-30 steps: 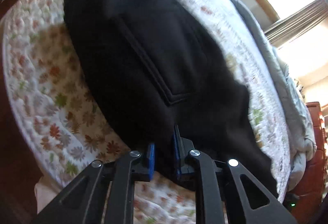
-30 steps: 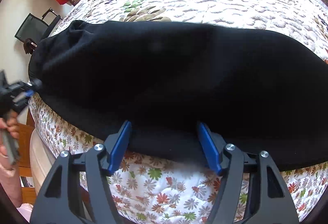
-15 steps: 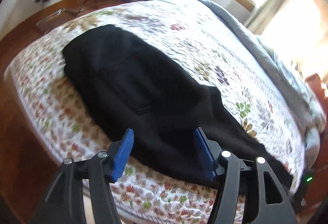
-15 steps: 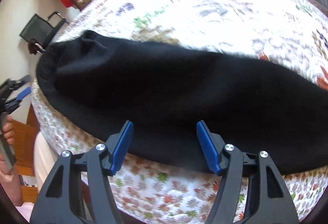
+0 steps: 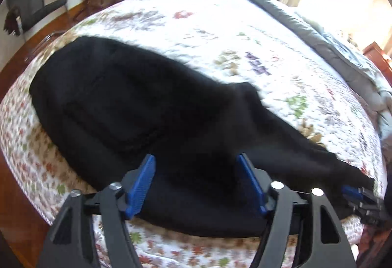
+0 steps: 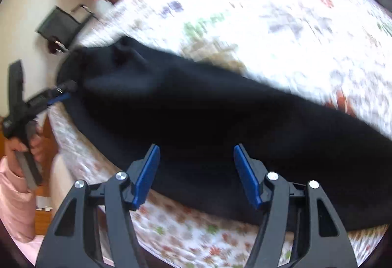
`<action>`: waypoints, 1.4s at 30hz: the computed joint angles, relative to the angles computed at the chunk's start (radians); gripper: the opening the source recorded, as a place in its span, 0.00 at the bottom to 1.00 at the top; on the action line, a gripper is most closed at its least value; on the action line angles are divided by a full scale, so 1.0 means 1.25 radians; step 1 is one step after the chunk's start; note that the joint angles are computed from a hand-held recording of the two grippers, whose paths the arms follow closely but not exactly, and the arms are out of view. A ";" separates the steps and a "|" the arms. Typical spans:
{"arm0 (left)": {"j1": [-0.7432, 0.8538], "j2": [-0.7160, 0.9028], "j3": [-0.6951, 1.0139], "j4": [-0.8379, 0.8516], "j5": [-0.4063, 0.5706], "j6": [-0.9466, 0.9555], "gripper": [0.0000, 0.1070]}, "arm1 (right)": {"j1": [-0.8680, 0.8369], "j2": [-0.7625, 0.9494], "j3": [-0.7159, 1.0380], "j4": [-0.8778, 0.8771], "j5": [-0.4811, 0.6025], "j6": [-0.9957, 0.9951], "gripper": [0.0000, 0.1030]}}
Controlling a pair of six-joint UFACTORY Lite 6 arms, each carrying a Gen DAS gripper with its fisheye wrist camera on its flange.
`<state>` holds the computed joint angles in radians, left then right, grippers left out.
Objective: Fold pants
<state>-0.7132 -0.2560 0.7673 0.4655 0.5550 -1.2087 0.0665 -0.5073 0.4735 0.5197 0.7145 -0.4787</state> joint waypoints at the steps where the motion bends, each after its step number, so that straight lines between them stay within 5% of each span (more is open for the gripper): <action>1: 0.006 0.010 0.016 -0.003 -0.004 0.011 0.69 | 0.013 0.031 0.038 0.018 -0.008 -0.019 0.61; 8: 0.089 0.117 0.058 0.048 -0.033 0.014 0.69 | 0.112 0.332 0.265 0.068 -0.074 -0.129 0.61; 15: 0.141 0.129 0.025 0.138 -0.040 -0.055 0.70 | 0.216 0.565 0.433 -0.052 -0.094 -0.093 0.56; 16: 0.141 0.130 0.022 0.149 -0.046 -0.063 0.71 | 0.215 0.588 0.444 -0.044 -0.090 -0.109 0.50; 18: 0.132 0.134 0.018 0.173 -0.049 -0.081 0.76 | 0.212 0.605 0.447 -0.028 -0.081 -0.139 0.13; 21: 0.113 0.148 0.023 0.213 -0.035 -0.125 0.78 | 0.214 0.591 0.435 -0.014 -0.079 -0.181 0.05; 25: 0.084 0.105 -0.022 0.364 -0.015 -0.325 0.78 | 0.176 0.523 0.416 0.067 -0.136 -0.235 0.05; 31: 0.046 0.192 0.006 0.398 0.034 -0.307 0.79 | 0.219 0.624 0.438 -0.032 -0.173 -0.131 0.12; 33: 0.055 0.160 -0.006 0.368 0.023 -0.272 0.79 | 0.202 0.606 0.445 -0.016 -0.144 -0.133 0.24; 42: 0.029 0.037 -0.030 0.266 0.036 -0.173 0.79 | 0.044 0.287 0.274 -0.074 -0.117 -0.083 0.37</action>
<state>-0.6774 -0.2103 0.7296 0.7986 0.6003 -1.4254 0.1216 -0.1479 0.8164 0.4269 0.5681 -0.5818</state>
